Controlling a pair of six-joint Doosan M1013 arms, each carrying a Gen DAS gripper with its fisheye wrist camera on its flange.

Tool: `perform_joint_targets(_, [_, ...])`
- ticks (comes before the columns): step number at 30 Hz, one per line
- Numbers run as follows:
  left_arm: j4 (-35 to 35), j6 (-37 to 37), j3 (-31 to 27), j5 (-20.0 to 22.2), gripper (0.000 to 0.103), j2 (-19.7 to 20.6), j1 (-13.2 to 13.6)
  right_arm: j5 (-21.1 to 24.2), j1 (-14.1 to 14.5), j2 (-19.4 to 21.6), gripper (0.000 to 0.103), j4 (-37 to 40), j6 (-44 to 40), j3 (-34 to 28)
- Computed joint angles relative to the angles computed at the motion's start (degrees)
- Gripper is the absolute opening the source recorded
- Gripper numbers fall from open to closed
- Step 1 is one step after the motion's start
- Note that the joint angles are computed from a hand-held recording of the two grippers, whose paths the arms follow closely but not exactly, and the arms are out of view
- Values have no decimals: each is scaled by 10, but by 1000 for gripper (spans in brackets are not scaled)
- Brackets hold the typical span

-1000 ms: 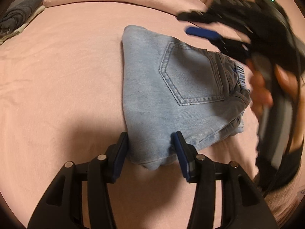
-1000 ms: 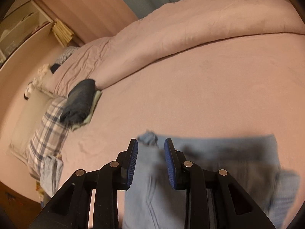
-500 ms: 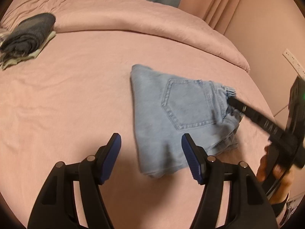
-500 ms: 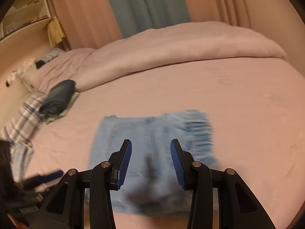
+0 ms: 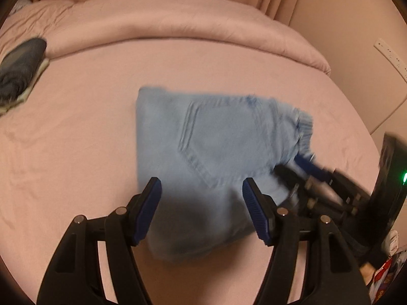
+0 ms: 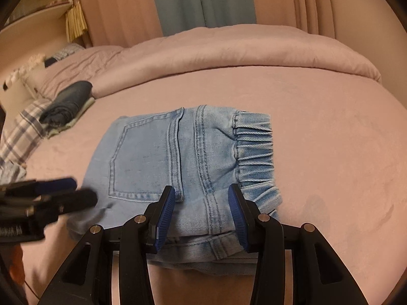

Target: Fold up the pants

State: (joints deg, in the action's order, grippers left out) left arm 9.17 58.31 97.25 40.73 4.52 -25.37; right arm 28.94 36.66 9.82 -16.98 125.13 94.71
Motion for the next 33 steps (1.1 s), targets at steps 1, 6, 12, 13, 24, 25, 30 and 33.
perform_joint_targets(1, [1,3,-6,-5,68,4,0,-9,-2,-2,44,11,-6,5])
perform_joint_targets(6, [18,19,-52,10,69,47,-5,-39,-8,-9,44,52,-28,20])
perform_joint_targets(12, [15,36,-107,79,75,107,-2,-73,-21,-17,44,148,-105,37])
perform_joint_targets(13, [7,40,-108,78,77,110,1,-77,-25,-18,44,180,-132,39])
perform_joint_targets(24, [-46,53,-107,67,82,94,12,-99,-32,-24,46,280,-214,53])
perform_joint_targets(25, [-33,38,-96,55,82,83,10,-100,-34,-23,46,293,-225,52])
perform_joint_targets(30, [20,-22,-64,38,83,55,3,-101,-33,-24,46,290,-219,53])
perform_joint_targets(33, [30,-32,-58,63,83,58,2,-103,-34,-24,50,311,-237,53])
